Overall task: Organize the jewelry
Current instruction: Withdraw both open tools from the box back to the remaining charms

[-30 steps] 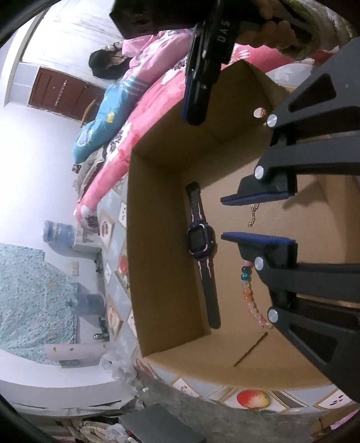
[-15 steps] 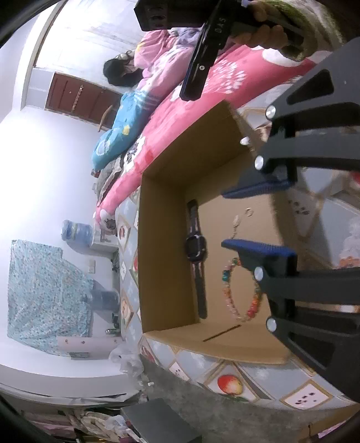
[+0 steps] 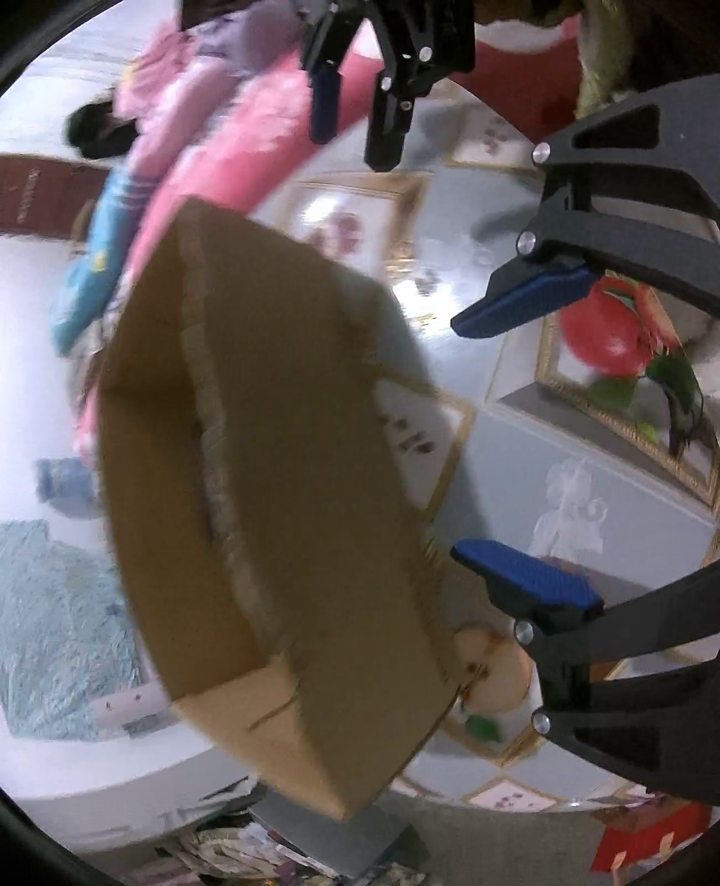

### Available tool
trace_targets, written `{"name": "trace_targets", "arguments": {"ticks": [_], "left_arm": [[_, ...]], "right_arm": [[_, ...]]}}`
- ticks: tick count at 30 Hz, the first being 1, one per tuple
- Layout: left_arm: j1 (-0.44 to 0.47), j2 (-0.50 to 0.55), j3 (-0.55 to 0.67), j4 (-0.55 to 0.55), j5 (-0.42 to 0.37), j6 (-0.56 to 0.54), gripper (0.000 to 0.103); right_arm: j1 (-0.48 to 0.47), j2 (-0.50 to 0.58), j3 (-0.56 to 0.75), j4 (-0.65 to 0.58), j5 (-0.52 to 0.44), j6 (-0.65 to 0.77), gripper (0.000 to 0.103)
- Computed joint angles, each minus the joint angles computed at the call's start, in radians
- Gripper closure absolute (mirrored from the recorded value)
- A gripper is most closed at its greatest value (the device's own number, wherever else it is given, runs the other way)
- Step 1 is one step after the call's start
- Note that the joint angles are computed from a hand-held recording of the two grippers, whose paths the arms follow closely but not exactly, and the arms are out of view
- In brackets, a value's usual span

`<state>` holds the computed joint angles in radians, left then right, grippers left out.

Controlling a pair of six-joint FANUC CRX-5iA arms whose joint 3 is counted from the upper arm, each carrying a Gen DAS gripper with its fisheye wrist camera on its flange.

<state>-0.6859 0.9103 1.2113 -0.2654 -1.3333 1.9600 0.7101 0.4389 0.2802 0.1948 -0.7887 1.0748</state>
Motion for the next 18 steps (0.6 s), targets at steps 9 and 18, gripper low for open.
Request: {"name": "trace_targets", "arguments": {"ticks": [9,18], "left_arm": [[0.001,0.149,0.217,-0.007,-0.129,-0.008,0.016],[0.021,0.068,0.036,0.02,-0.018,0.057,0.006]], "right_arm": [[0.028,0.087,0.048,0.115,-0.112,-0.092,0.024],[0.022,0.112,0.069,0.118,-0.136,-0.082,0.008]]}}
